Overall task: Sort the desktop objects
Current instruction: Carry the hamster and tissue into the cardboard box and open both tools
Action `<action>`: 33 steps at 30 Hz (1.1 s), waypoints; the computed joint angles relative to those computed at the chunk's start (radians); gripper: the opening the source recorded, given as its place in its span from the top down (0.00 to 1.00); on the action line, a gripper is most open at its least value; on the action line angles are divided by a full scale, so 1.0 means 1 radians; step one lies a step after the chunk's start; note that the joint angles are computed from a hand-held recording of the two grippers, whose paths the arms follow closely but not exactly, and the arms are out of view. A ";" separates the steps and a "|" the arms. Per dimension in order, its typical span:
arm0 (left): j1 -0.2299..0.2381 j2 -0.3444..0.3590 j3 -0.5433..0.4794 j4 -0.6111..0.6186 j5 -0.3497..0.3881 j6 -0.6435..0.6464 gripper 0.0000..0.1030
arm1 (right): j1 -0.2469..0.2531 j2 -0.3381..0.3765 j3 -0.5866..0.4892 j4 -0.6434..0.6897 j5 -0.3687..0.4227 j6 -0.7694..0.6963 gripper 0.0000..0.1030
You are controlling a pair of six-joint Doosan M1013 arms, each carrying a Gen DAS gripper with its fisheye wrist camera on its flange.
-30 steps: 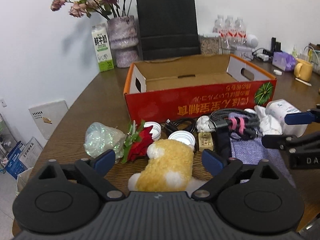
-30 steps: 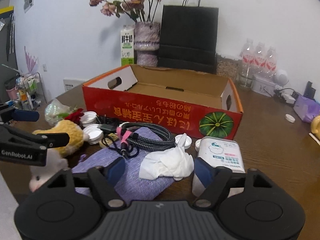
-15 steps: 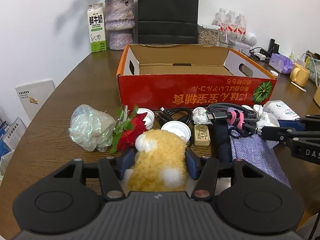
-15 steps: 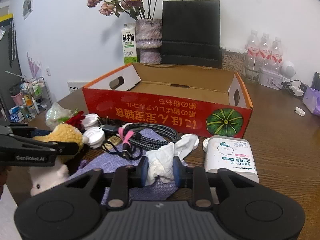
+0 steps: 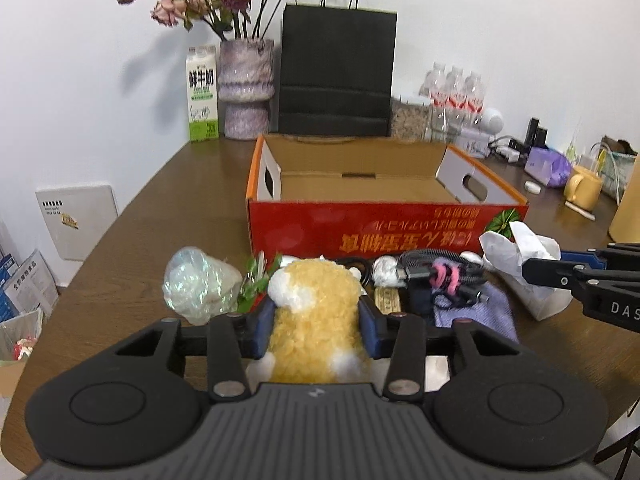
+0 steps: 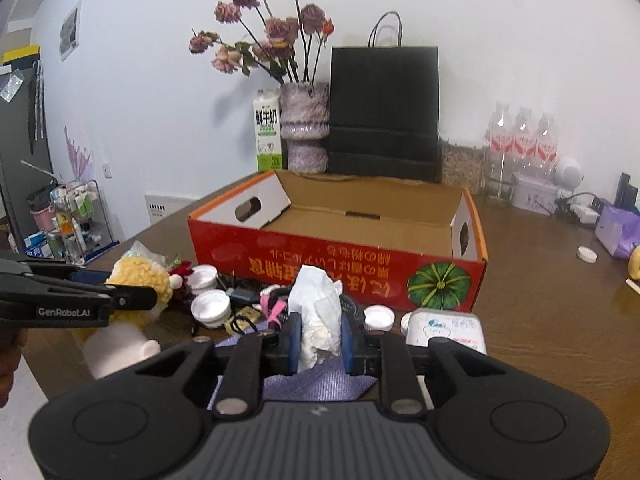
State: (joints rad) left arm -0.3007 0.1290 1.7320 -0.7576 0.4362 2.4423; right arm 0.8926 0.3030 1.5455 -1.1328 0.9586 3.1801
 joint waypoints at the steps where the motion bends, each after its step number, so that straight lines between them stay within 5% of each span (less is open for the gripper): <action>1: 0.000 -0.004 0.002 -0.014 -0.005 0.010 0.58 | 0.002 -0.002 0.000 -0.010 0.004 0.004 0.82; 11: 0.001 -0.017 -0.040 -0.310 -0.043 0.232 0.58 | -0.008 -0.018 -0.015 -0.129 0.002 0.028 0.82; 16: -0.022 0.024 -0.135 -0.334 -0.069 0.208 0.58 | -0.054 -0.011 -0.062 -0.150 -0.020 -0.012 0.82; 19: -0.045 0.073 -0.221 -0.205 -0.068 0.062 0.58 | -0.099 0.001 -0.103 -0.119 -0.040 -0.071 0.82; 24: -0.092 0.203 -0.412 0.215 -0.001 -0.356 0.58 | -0.199 0.047 -0.197 0.062 -0.072 -0.243 0.82; 28: -0.126 0.328 -0.578 0.528 0.133 -0.655 0.58 | -0.275 0.113 -0.289 0.240 -0.026 -0.408 0.82; 33: -0.149 0.464 -0.750 0.691 0.319 -0.821 0.58 | -0.352 0.183 -0.368 0.447 0.014 -0.561 0.82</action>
State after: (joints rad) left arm -0.4492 0.5925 0.9824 -0.0668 0.7556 1.6211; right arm 0.5403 0.4855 1.1773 -0.6855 0.9724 2.6193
